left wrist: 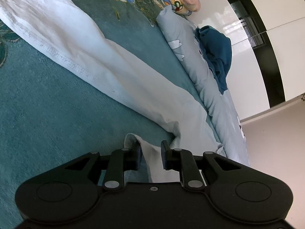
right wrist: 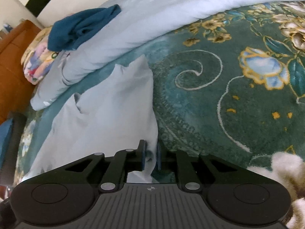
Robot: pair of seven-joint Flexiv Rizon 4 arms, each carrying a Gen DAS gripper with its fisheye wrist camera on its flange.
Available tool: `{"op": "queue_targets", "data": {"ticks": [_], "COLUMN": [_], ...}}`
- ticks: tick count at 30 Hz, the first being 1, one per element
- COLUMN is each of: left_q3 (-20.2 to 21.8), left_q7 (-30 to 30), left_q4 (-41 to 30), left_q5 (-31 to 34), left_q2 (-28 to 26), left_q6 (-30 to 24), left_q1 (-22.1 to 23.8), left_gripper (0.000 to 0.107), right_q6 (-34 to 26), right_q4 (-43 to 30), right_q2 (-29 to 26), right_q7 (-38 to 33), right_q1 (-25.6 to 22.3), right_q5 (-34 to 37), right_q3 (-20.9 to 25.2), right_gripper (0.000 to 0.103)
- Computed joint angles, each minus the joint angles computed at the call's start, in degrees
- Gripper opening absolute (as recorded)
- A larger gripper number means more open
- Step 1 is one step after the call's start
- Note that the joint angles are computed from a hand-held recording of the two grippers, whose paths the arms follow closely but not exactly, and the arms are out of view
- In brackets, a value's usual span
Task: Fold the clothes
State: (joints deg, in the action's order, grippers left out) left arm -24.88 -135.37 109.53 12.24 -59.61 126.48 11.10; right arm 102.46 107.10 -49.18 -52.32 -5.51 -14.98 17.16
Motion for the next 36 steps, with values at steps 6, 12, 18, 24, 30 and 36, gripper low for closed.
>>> {"op": "queue_targets", "data": {"ticks": [6,12,18,24,30,36], "left_q3": [0.09,2.2,2.13,3.58,6.77,7.06], "left_q7": [-1.52,-1.59,-0.77,2.33,5.94,5.11], "left_q4": [0.7,2.17,2.85,5.47,13.21,22.82], "left_q5": [-0.64,-2.0,-2.38,-2.26,-1.59,1.78], "left_q2": [0.16,3.02,4.28,8.96,13.9,15.06], "left_q6": [1.09,-0.61,-1.35,-2.49,1.2,4.5], "left_q1": [0.34,-0.67,-0.85,-2.23,-5.19,-3.8], "left_gripper": [0.021,0.035,0.036,0.037,0.042,0.042], "right_q6": [6.37,18.52,23.3,26.38,27.58,30.31], "right_q4": [3.42,13.88,23.51,31.52,38.16,42.23], "right_q2": [2.66,6.77,8.61,10.68,13.2,13.25], "right_q7": [0.64,-0.26,4.46,8.05,9.75,9.47], "right_q1": [3.68,6.25,3.3,3.03,3.09,1.88], "right_q5": [2.87,4.04,1.27,1.04,-0.38,-4.17], "right_q3": [-4.46,-7.38,-5.91,-6.46,-6.73,-6.02], "right_gripper": [0.028,0.042,0.042,0.042,0.043,0.043]}}
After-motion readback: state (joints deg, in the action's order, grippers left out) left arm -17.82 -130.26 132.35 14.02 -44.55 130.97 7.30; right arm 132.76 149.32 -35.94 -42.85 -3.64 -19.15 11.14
